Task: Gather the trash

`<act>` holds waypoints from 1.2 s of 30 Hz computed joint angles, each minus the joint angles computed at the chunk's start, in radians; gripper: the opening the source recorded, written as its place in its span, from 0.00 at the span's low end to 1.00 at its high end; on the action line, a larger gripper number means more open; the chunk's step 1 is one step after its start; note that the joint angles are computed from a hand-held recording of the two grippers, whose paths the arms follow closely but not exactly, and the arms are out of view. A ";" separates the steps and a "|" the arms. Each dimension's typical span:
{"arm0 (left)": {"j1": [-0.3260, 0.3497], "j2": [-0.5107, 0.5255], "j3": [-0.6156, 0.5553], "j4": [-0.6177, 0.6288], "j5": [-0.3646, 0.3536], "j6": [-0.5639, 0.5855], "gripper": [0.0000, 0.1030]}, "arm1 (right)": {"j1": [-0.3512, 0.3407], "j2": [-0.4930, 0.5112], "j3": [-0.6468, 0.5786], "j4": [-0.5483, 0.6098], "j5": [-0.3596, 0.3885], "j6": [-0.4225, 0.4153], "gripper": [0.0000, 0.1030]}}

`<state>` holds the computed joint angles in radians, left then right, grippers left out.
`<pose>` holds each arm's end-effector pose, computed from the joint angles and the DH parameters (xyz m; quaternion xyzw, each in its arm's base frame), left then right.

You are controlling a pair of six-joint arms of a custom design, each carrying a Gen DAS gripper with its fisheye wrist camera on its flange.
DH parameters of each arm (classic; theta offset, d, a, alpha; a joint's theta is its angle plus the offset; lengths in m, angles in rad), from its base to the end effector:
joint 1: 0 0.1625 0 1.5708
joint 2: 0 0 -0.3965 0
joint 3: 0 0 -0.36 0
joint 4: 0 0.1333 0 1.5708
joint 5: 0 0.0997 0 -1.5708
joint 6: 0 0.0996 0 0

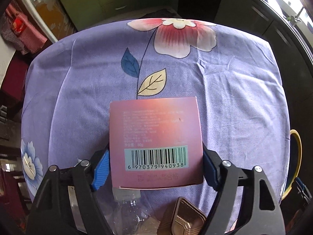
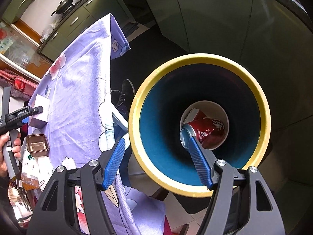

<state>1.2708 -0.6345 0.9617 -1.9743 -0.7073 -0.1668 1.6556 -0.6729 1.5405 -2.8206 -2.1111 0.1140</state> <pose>-0.0263 -0.7922 0.2249 0.0445 0.9066 -0.1304 0.3988 0.1383 -0.6579 0.0930 -0.0645 -0.9453 0.2081 0.2426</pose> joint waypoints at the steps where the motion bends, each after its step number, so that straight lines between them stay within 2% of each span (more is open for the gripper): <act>1: 0.001 0.001 -0.002 -0.004 -0.001 0.013 0.71 | 0.001 0.001 -0.002 0.002 -0.001 0.000 0.65; 6: -0.002 0.003 -0.009 -0.023 -0.003 0.072 0.71 | 0.004 -0.001 0.002 0.005 -0.002 -0.004 0.65; 12: -0.030 -0.048 0.065 -0.139 -0.011 0.191 0.71 | 0.009 -0.020 0.034 -0.031 0.001 -0.009 0.65; 17: -0.083 -0.139 0.190 -0.229 -0.088 0.308 0.71 | 0.013 -0.065 0.125 -0.139 -0.008 -0.011 0.65; 21: -0.153 -0.191 0.298 -0.264 -0.189 0.384 0.71 | 0.018 -0.120 0.233 -0.275 -0.031 -0.018 0.65; 25: -0.214 -0.169 0.354 -0.288 -0.277 0.456 0.71 | 0.024 -0.187 0.347 -0.412 -0.065 -0.030 0.65; 29: -0.253 -0.103 0.355 -0.260 -0.362 0.464 0.71 | 0.032 -0.244 0.450 -0.521 -0.101 -0.038 0.65; 36: -0.286 0.070 0.273 -0.212 -0.395 0.456 0.71 | 0.028 -0.319 0.582 -0.610 -0.114 -0.020 0.65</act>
